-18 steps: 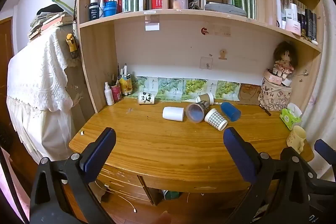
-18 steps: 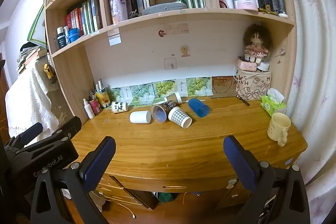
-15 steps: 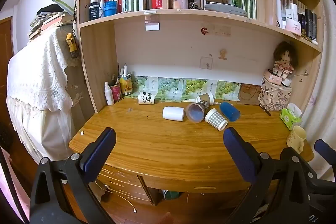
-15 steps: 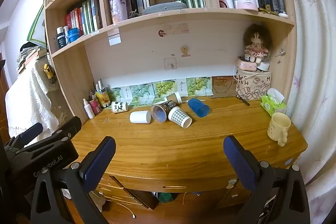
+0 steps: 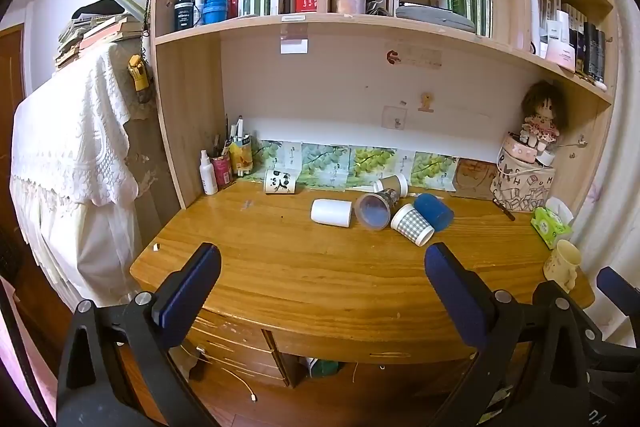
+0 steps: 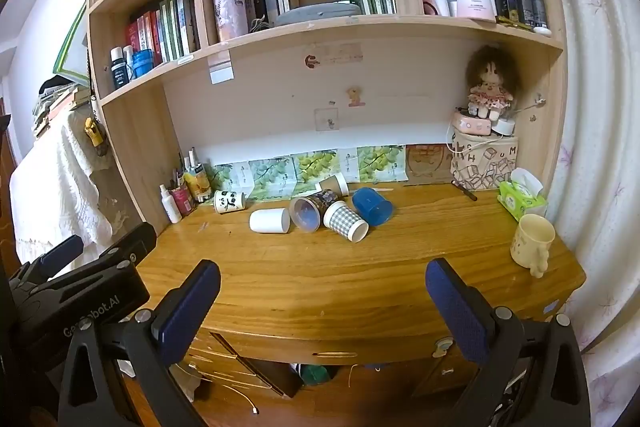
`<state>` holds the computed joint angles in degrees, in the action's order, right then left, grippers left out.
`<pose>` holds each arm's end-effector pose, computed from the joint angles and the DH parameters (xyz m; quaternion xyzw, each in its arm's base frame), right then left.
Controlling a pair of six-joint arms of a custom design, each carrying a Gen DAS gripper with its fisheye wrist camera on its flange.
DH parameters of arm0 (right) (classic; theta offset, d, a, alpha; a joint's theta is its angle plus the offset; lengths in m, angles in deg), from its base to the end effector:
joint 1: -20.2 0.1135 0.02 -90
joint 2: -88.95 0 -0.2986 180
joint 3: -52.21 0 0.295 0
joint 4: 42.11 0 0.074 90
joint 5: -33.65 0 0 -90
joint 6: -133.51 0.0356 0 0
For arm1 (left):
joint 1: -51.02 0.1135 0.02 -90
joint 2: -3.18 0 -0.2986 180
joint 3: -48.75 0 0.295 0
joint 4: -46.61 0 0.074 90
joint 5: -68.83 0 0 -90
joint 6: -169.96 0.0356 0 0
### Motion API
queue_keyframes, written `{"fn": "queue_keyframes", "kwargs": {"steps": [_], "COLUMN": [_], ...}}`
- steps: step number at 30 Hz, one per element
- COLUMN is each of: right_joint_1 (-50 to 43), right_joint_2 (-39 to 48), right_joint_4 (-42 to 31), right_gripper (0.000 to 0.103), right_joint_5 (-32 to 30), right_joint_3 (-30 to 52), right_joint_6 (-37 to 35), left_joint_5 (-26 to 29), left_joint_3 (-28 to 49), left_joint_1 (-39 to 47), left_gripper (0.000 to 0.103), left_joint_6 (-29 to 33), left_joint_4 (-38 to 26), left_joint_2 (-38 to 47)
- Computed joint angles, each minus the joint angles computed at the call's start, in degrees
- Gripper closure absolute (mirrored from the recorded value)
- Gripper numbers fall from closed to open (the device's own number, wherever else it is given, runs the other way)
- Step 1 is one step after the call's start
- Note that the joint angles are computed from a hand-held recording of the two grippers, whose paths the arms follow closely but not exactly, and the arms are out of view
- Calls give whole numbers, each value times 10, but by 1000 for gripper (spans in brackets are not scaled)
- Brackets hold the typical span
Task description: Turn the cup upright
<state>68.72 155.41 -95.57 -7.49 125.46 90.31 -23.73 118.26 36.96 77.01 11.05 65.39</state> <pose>0.1926 0.1774 0.3513 0.1400 0.8483 -0.0104 0.5105 0.2622 -0.0640 0.3633 0.0717 0.8552 -0.0569 0.5102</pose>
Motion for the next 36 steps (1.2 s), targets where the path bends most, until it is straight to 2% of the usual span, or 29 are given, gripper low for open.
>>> {"fn": "queue_keyframes", "kwargs": {"steps": [4, 8, 11, 16, 27, 36], "right_joint_1": [8, 21, 34, 53, 85, 95], "right_joint_2": [11, 21, 32, 45, 119, 163], "right_joint_4": [-8, -16, -30, -60, -93, -126], "right_gripper": [0, 0, 0, 0, 0, 0], "right_joint_5": [7, 16, 26, 39, 75, 73], "right_joint_3": [10, 16, 25, 40, 95, 142], "right_joint_6": [10, 25, 43, 80, 140, 171], "left_joint_5": [11, 54, 45, 69, 178, 252], "left_joint_3": [-3, -8, -7, -5, 11, 32], "left_joint_1": [7, 44, 36, 56, 146, 197], "left_gripper": [1, 1, 1, 1, 1, 1], "left_joint_6": [0, 11, 7, 19, 62, 88], "left_joint_4": [-2, -6, -8, -12, 6, -13], "left_joint_2": [-4, -12, -12, -12, 13, 44]}}
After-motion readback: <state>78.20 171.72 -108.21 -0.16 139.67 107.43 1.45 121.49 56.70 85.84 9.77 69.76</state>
